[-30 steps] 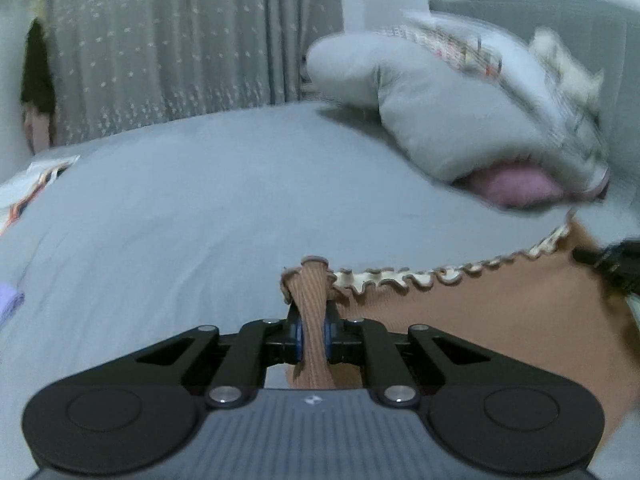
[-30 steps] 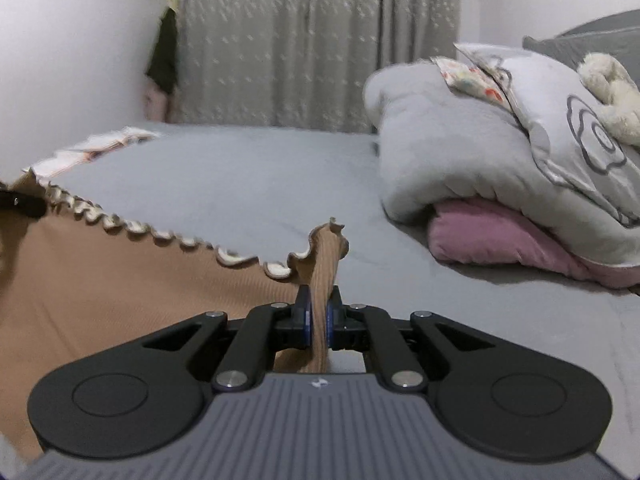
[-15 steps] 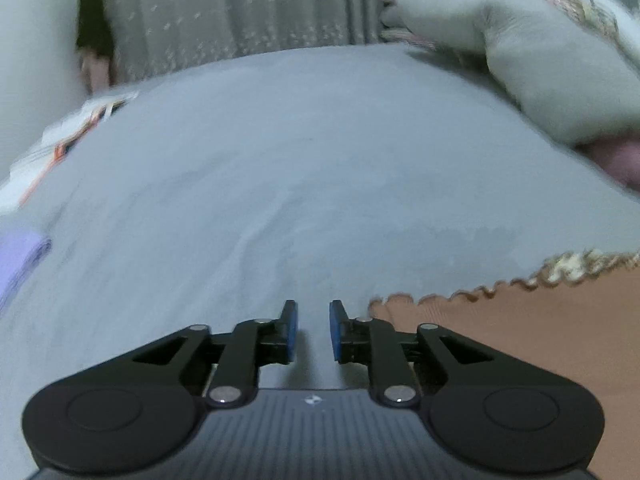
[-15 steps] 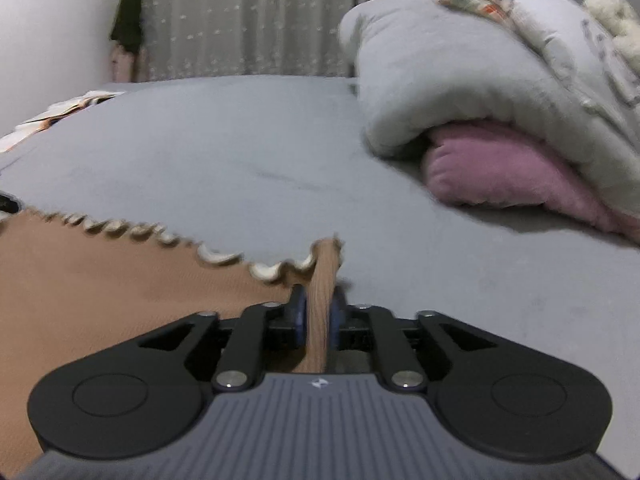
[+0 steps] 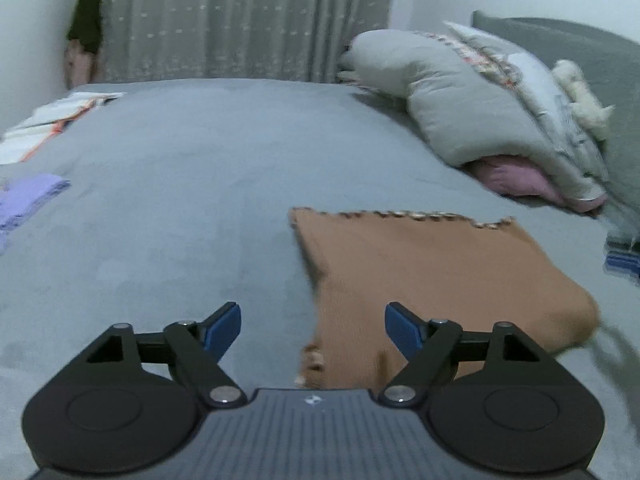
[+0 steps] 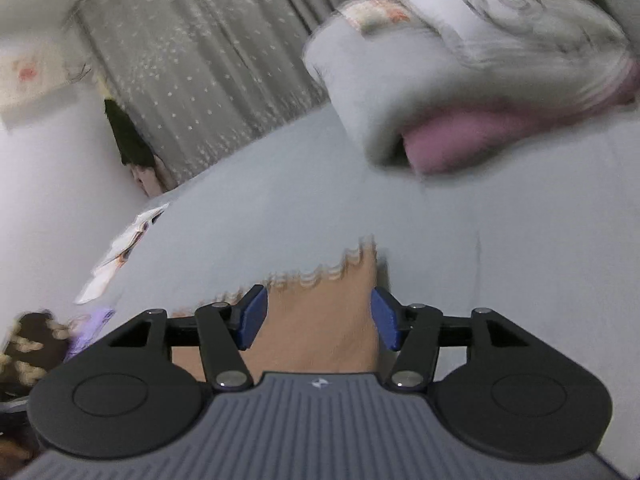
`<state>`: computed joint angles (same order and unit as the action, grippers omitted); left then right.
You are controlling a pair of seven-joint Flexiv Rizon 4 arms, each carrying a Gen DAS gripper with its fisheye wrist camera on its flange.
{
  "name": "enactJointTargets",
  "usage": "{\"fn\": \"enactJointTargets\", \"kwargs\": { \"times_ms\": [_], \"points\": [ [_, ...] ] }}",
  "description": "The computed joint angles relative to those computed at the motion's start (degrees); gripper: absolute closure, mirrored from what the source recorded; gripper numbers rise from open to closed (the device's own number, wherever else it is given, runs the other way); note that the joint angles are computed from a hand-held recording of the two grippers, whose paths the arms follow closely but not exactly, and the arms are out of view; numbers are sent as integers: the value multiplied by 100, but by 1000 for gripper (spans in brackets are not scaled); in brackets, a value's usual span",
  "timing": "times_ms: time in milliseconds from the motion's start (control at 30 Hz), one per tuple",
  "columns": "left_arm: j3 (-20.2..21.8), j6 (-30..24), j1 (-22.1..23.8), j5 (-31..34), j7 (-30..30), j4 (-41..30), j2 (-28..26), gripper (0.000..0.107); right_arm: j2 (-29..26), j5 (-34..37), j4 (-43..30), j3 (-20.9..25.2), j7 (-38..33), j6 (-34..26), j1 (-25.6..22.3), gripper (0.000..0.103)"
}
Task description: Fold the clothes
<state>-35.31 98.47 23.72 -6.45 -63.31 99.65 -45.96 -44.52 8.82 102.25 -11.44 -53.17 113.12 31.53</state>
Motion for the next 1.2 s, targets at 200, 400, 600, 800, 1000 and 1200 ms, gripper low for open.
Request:
{"fn": "enactJointTargets", "kwargs": {
  "times_ms": [200, 400, 600, 800, 1000, 1200],
  "points": [
    [-503, -159, 219, 101, 255, -158, -465, 71, -16, -304, 269, 687, -186, 532, -501, 80],
    [-743, -315, 350, -8, 499, -256, -752, 85, -261, -705, -112, 621, -243, -172, -463, 82],
    [-991, -650, 565, -427, 484, -348, -916, 100, -259, -783, -206, 552, -224, -209, -434, 101],
    [-1004, -691, 619, -703, 511, -370, -841, 102, -254, -601, -273, 240, -184, -168, -233, 102],
    [-1153, -925, 770, -906, 660, -362, -831, 102, -307, -7, -337, -91, -404, -156, 83, 98],
    [-1252, -1078, 874, -1214, 760, -268, -788, 96, -203, -1107, -22, 1512, 61, 407, -1479, 62]
  ]
}}
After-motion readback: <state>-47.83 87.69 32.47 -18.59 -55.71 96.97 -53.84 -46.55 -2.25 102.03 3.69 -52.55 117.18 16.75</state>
